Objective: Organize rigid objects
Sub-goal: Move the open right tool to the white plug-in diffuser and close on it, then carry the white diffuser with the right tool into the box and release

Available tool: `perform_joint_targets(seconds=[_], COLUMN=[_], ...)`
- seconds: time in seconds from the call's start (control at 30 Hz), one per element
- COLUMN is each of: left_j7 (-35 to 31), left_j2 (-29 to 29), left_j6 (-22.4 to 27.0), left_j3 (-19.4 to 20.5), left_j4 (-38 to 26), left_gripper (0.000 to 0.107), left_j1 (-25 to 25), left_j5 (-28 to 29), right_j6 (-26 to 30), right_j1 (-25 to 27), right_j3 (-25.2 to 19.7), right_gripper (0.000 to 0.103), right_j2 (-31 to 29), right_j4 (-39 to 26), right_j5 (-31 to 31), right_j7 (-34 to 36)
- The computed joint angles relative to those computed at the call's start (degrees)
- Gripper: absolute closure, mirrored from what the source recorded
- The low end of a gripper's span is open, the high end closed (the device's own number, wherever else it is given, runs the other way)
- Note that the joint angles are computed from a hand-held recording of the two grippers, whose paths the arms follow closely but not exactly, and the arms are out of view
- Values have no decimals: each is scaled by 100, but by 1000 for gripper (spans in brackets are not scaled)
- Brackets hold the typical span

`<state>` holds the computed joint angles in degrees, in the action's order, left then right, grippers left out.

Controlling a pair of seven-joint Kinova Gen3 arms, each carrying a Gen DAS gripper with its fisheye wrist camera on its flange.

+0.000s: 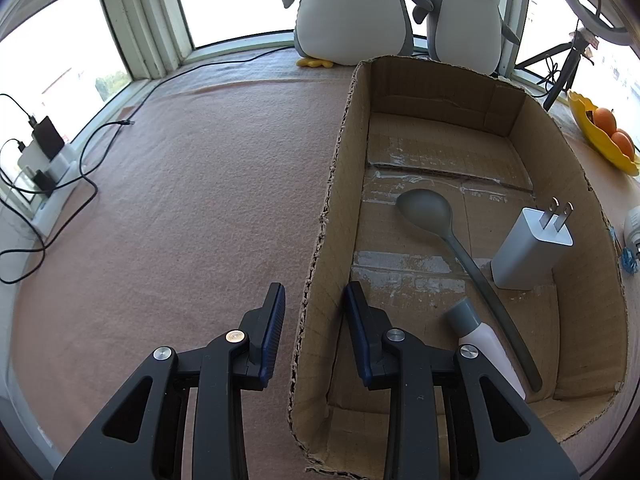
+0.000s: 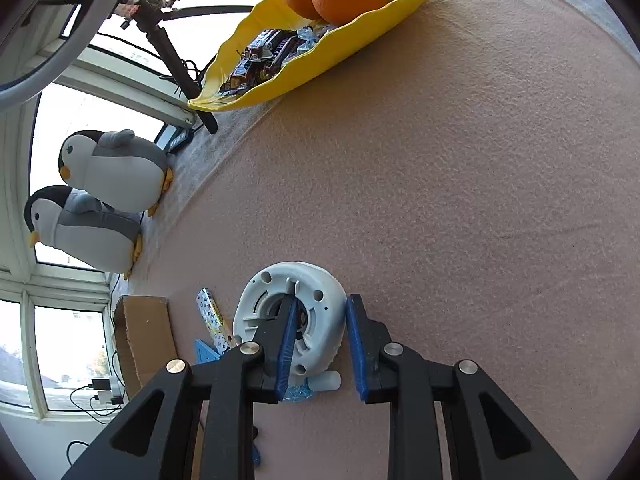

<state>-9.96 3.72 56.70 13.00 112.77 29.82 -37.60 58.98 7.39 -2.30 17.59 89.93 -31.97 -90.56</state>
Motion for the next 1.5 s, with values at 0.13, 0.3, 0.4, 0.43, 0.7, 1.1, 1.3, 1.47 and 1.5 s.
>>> perform_joint_targets(seconds=[0.13, 0.3, 0.4, 0.43, 0.7, 1.1, 1.3, 1.47, 1.5], left_j7=[17, 18, 10, 11, 10, -5, -19, -3, -3], left_j2=[1, 1, -6, -6, -13, -42, -61, -59, -59], left_j6=[-10, -10, -8, -8, -16, -45, -85, -90, -90], left_j3=[3, 4, 5, 5, 7, 16, 13, 22, 22], left_j4=[3, 10, 12, 12, 15, 31, 49, 43, 43], left_gripper=[78, 78, 78, 78, 78, 78, 78, 78, 78], left_j1=[2, 5, -1, -2, -9, -35, -56, -59, -59], left_j5=[-2, -7, 0, 0, 4, 20, 34, 36, 36], right_j6=[-62, -133, -182, -214, -341, -487, -640, -781, -821], right_j1=[77, 255, 187, 162, 76, -596, -1123, -1462, -1554], right_j3=[-15, -21, -6, -1, -11, -245, -403, -528, -551], right_gripper=[82, 84, 84, 84, 84, 84, 84, 84, 84], right_j2=[-24, -95, -151, -174, -394, -699, -633, -536, -518], right_j4=[87, 303, 323, 334, 335, 90, -145, -255, -287], right_j5=[-143, -513, -463, -443, -537, -684, -443, -237, -147], right_j7=[105, 371, 423, 431, 614, 890, 765, 670, 617])
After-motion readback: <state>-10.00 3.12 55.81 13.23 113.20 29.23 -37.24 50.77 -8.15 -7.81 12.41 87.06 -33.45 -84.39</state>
